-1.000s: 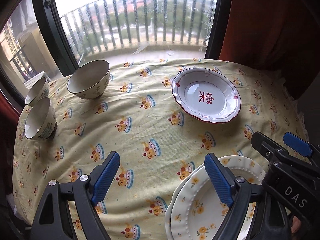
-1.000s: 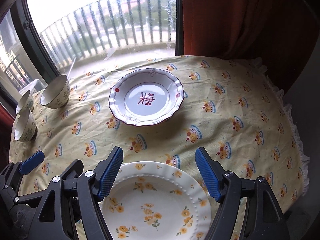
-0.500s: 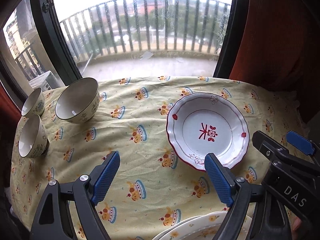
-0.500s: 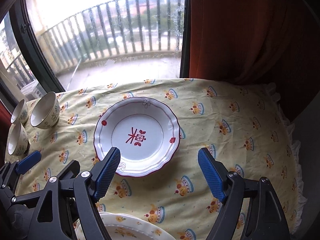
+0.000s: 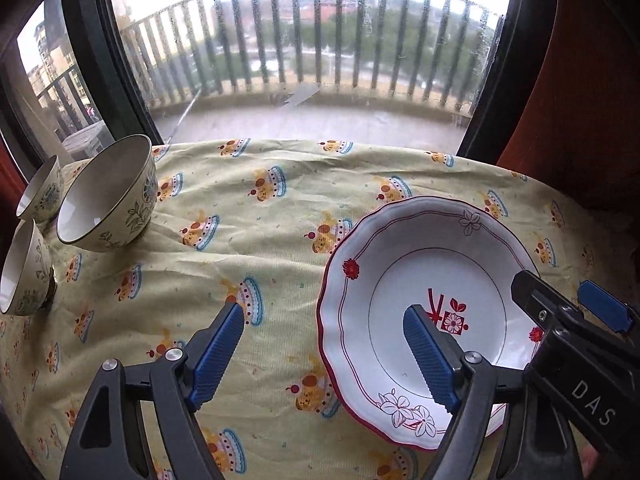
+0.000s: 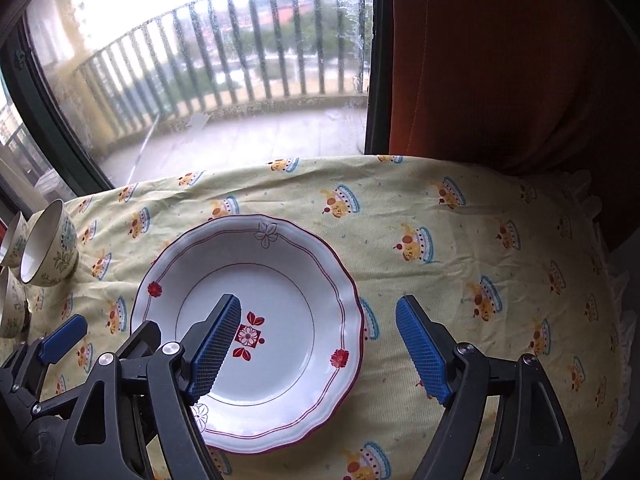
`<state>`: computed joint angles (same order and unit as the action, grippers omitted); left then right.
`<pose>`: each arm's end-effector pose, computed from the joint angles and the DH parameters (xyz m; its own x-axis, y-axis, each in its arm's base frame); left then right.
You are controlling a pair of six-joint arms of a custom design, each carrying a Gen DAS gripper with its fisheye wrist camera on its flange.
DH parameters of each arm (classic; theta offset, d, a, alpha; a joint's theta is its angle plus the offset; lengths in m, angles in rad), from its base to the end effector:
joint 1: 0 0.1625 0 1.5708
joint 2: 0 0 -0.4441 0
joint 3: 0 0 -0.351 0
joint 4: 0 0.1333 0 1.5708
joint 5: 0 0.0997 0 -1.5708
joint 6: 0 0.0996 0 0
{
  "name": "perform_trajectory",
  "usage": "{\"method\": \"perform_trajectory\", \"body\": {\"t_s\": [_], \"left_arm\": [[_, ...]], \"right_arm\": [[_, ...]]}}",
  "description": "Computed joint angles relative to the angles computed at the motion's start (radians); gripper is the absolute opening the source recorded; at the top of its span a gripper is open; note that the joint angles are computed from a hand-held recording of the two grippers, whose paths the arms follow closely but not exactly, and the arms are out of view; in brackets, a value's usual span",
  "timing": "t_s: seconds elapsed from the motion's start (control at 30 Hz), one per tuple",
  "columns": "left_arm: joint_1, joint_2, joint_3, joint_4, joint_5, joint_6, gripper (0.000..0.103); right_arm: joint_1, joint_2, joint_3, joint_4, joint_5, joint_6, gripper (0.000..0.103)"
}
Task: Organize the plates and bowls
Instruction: 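Move both tools toward the red-rimmed plate, then grasp the rim of the red-rimmed plate with the right tool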
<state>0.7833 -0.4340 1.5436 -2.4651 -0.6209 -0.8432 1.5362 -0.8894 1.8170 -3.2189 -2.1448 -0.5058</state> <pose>-0.3052 -0.6064 -0.0430 -0.7081 -0.1591 -0.6880 0.2458 0.8579 -0.4513 0.0577 -0.6227 0.2295 -0.7359 -0.0253 0.6766 -0.3779 0.8445 -0.3794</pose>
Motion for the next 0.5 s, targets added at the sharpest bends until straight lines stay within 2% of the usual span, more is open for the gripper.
{"method": "perform_trajectory", "body": {"t_s": [0.3, 0.43, 0.5], "left_arm": [[0.03, 0.053, -0.08, 0.034, -0.033, 0.045, 0.072], [0.035, 0.074, -0.108, 0.039, -0.043, 0.088, 0.069], [0.035, 0.079, -0.119, 0.04, -0.044, 0.115, 0.069]], "right_arm": [[-0.034, 0.053, -0.067, 0.023, -0.02, 0.011, 0.082], [-0.04, 0.06, -0.094, 0.097, -0.031, 0.027, 0.066], [-0.041, 0.061, -0.1, 0.111, -0.027, 0.032, 0.062]]}}
